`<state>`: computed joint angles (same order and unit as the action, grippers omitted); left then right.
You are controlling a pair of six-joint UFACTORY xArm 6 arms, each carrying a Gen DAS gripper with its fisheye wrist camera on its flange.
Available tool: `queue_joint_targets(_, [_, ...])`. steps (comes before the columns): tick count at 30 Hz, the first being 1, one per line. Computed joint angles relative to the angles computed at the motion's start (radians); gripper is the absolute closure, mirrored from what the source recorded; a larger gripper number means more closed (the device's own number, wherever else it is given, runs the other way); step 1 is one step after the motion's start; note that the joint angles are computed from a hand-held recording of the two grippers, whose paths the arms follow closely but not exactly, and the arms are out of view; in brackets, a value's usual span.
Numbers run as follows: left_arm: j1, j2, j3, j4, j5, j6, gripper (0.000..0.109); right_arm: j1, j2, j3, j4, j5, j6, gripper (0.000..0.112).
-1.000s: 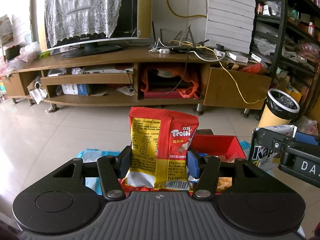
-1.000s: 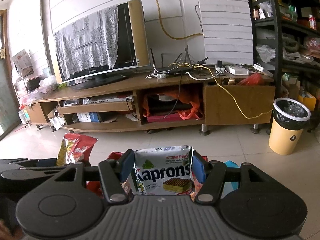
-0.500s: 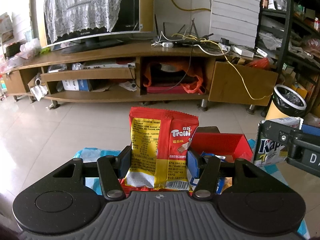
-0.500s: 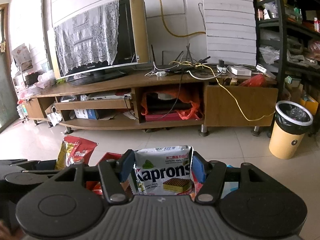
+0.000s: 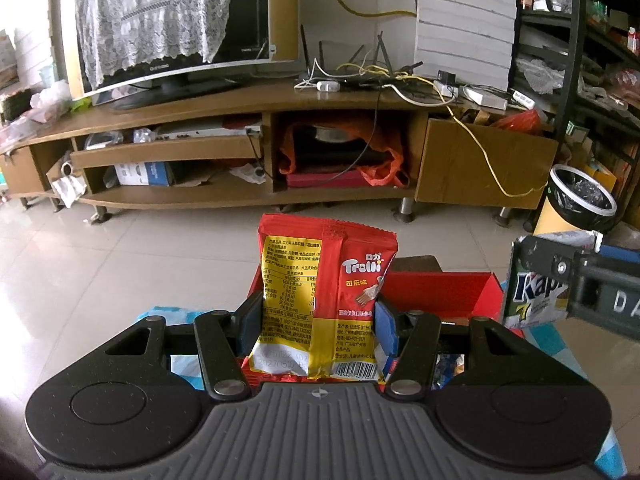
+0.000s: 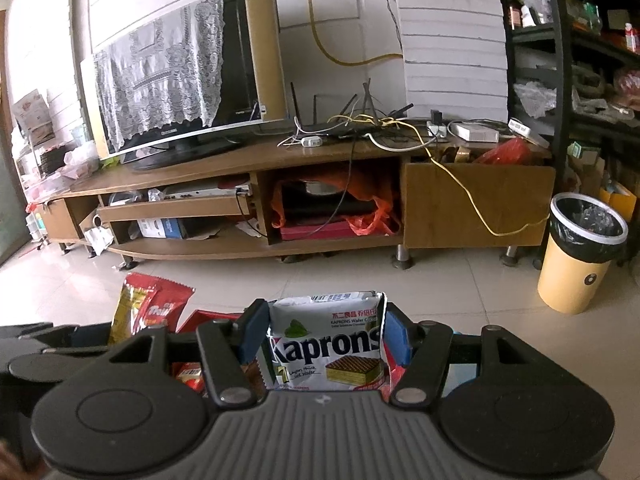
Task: Organize snacks
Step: 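Lower the Trolli pack into the box with the left tool while the right tool holds the Kapron pack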
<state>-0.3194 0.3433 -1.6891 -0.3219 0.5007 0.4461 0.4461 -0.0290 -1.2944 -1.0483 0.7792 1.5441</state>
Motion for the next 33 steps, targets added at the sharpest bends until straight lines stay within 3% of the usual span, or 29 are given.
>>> queue_joint_targets(14, [0.008, 0.117, -0.108, 0.066, 0.034, -0.065, 0.045, -0.070, 0.074, -0.006, 0.026, -0.078, 0.019, 0.056])
queue_joint_targets(33, [0.000, 0.182, -0.162, 0.113, 0.058, -0.085, 0.045, -0.099, 0.127, 0.002, 0.086, -0.106, -0.033, 0.056])
